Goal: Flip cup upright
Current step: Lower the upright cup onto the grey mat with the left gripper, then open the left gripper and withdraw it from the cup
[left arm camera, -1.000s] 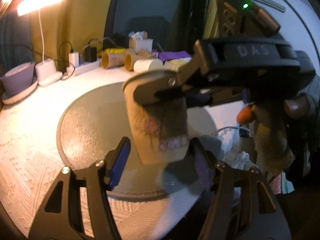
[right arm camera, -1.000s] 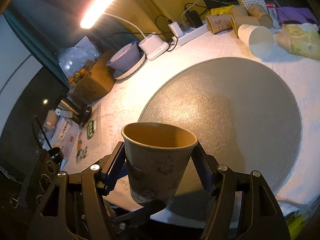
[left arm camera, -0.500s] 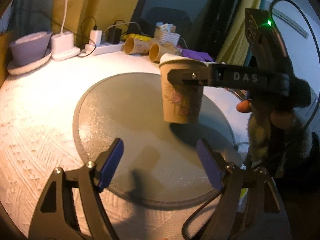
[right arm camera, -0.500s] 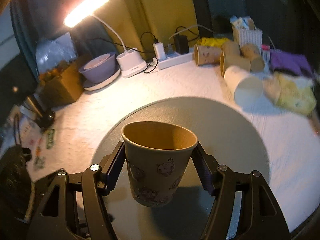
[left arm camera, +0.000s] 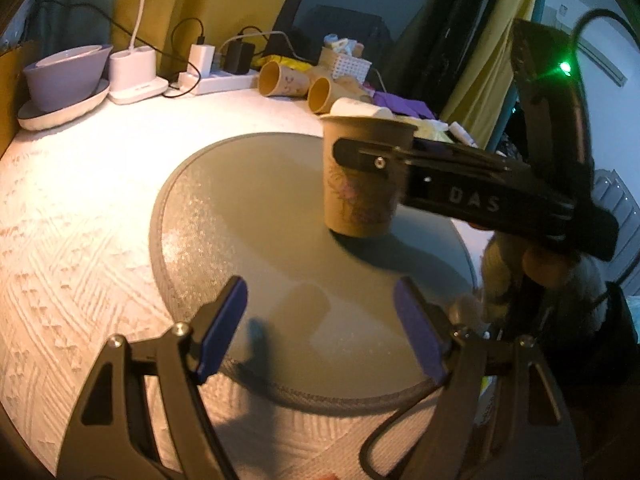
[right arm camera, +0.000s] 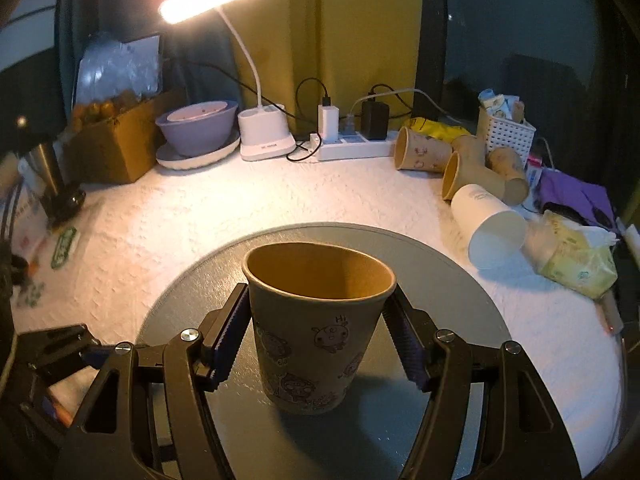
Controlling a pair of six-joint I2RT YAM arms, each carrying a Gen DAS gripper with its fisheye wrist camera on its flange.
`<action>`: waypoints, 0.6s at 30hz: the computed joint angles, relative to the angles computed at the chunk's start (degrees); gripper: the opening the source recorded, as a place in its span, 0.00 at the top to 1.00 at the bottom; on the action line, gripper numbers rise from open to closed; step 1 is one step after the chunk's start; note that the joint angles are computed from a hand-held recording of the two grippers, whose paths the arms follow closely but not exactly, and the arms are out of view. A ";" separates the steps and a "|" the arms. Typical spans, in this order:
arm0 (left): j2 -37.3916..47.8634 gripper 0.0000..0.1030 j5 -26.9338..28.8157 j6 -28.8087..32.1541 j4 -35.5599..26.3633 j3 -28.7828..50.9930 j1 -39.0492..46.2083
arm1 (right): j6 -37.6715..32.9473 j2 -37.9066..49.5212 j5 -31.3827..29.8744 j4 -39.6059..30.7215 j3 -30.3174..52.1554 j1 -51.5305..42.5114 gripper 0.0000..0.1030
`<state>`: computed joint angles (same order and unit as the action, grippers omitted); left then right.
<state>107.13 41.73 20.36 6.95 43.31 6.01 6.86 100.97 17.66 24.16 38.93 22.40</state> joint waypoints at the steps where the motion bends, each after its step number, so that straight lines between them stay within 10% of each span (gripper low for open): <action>1: -0.03 0.25 -0.33 0.02 0.08 -0.10 -0.11 | 0.12 -0.35 0.02 0.91 -0.88 0.07 0.32; 18: -3.59 0.25 -5.93 -1.63 5.42 -5.23 -2.38 | 3.81 -2.81 2.46 4.99 -8.22 2.26 0.32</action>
